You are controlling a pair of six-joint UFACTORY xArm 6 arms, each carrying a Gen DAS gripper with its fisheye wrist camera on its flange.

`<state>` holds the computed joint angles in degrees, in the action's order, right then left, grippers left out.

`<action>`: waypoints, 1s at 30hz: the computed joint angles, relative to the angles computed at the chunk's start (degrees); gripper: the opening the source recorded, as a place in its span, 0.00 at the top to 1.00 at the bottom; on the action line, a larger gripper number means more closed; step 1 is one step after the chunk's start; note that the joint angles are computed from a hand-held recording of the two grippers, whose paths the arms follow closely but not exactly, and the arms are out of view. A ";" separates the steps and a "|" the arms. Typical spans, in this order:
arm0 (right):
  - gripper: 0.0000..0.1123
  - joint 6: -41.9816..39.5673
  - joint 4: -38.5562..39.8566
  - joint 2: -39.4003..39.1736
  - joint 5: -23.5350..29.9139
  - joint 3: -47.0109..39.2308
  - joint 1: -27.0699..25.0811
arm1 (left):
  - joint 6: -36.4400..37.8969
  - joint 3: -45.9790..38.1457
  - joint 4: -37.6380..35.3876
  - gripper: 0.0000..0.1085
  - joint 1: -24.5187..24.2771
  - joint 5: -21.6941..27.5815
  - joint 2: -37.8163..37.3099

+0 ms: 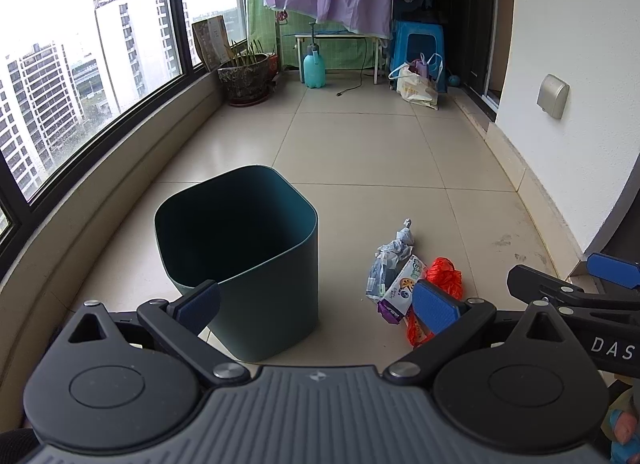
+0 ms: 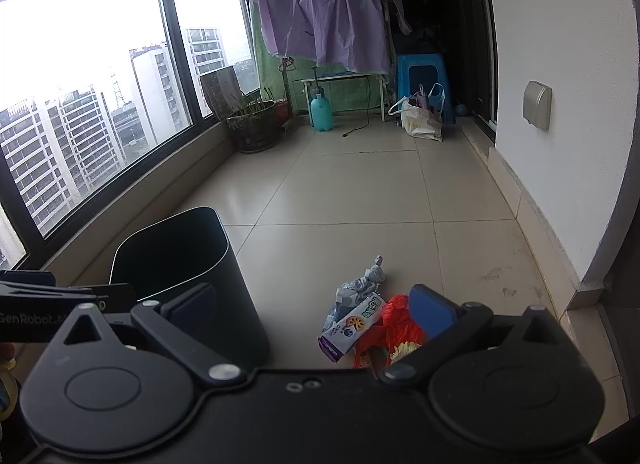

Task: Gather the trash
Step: 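Carry both tools toward the trash pile beside the teal bin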

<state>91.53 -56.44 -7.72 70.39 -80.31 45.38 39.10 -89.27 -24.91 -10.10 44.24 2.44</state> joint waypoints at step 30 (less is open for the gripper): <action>0.08 0.63 0.08 0.00 -0.69 0.16 0.13 | -3.40 2.24 2.84 0.06 -0.15 -0.36 -2.00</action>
<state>92.16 -56.36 -7.72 69.70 -80.16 45.51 35.70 -87.02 -22.07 -10.26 43.88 0.44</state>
